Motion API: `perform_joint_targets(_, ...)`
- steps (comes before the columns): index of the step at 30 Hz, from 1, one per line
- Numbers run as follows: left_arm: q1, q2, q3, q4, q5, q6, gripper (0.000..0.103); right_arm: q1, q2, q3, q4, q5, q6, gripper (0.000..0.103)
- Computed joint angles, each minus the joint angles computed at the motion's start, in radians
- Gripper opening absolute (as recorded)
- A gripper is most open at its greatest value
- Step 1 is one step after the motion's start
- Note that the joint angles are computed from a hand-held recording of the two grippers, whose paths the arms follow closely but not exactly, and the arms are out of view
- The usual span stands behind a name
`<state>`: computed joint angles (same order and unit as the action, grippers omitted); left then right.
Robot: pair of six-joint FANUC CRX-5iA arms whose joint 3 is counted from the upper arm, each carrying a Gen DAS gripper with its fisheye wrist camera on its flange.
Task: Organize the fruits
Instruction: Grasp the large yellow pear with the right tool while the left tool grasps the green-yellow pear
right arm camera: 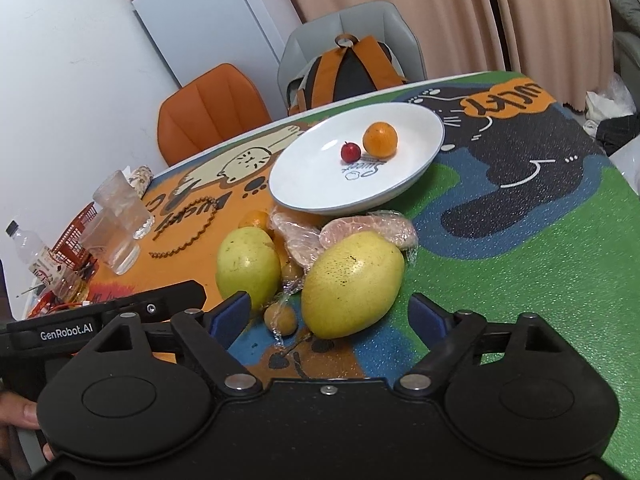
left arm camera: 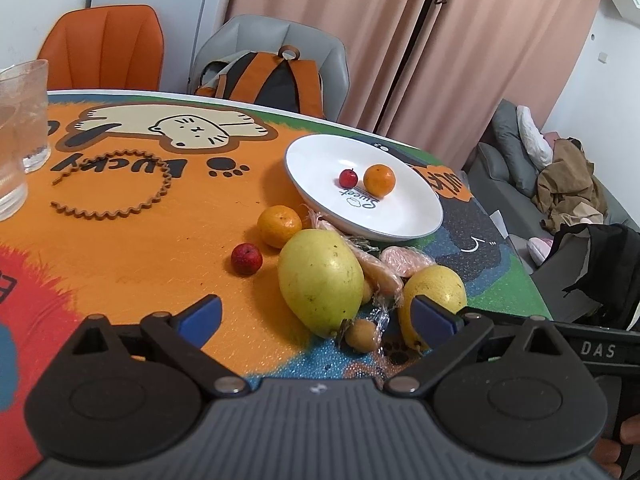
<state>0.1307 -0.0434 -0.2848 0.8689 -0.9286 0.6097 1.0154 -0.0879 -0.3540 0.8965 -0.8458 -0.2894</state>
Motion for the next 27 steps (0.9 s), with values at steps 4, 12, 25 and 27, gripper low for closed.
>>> perform_joint_targets(4,-0.012,0.02,0.009,0.006,0.01,0.009,0.096,-0.021,0.013,0.008,-0.028,0.02,0.012,0.08)
perform_joint_targets(12,-0.032,0.059,0.033,-0.01,0.037,0.06,0.081,-0.062,0.031,0.012,-0.073,0.075,0.022,0.077)
perform_joint_targets(25,-0.077,0.109,0.065,-0.036,0.061,0.106,0.073,-0.102,0.046,0.011,-0.098,0.146,0.037,0.073)
perform_joint_targets(27,-0.083,0.116,0.069,-0.043,0.065,0.119,0.071,-0.108,0.049,0.016,-0.114,0.156,0.047,0.072)
